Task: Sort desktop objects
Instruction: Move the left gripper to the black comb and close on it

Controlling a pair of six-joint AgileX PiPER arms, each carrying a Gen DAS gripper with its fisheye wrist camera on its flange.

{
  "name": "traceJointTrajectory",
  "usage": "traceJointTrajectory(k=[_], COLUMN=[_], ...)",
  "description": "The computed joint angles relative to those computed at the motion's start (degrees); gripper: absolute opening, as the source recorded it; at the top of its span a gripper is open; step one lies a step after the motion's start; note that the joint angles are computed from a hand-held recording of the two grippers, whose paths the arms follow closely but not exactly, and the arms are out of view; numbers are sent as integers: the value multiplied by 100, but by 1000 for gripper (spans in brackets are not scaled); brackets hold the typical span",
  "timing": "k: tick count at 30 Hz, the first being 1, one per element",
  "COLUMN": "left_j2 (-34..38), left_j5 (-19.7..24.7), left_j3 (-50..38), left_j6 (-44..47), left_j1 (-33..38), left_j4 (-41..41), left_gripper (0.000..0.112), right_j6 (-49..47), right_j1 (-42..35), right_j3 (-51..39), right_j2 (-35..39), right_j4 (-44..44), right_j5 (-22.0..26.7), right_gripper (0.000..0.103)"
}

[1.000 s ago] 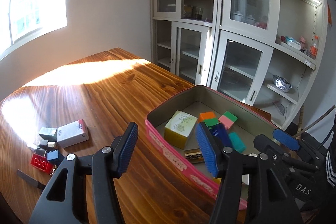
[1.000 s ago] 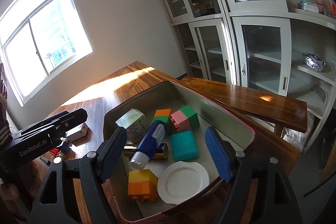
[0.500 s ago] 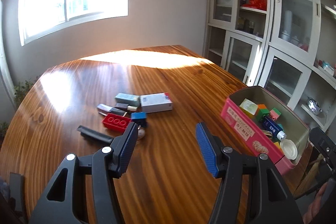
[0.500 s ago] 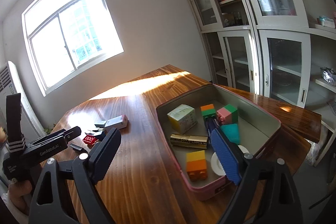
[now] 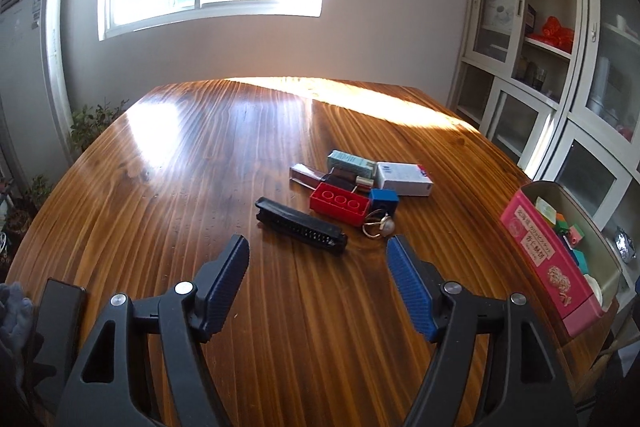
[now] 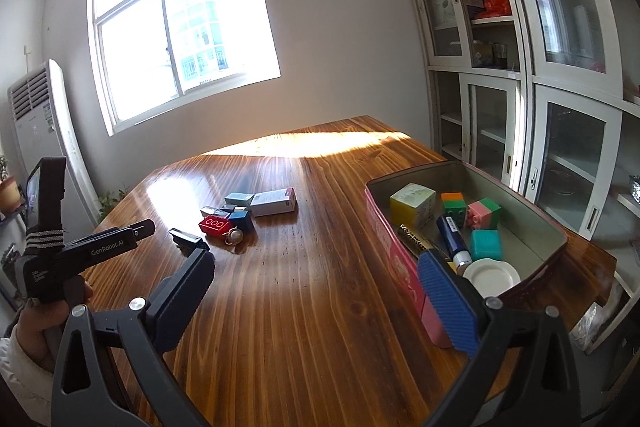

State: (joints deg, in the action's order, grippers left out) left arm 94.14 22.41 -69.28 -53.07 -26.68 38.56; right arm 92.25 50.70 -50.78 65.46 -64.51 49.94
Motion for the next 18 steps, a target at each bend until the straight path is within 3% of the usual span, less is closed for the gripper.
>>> traceJointTrajectory(k=[8, 12, 16, 18], left_j2=[1261, 2060, 2602, 2571], left_j5=[310, 778, 1190, 889], left_j3=[-1192, -2225, -2927, -2738], left_j6=[962, 1164, 1618, 1886], left_j1=[314, 371, 556, 677], left_j4=[-1183, -1470, -2131, -2458], left_gripper=[75, 75, 75, 75], right_j6=[-1401, -2454, -3717, -4318], right_j1=[-1073, -1618, -2199, -2470], right_j3=[-973, -1816, -2970, -3724], right_j2=[1087, 1953, 3028, 3632], right_j4=[985, 1764, 2954, 3692], right_j5=[-1020, -1399, -1584, -1433], right_gripper=[102, 102, 102, 102])
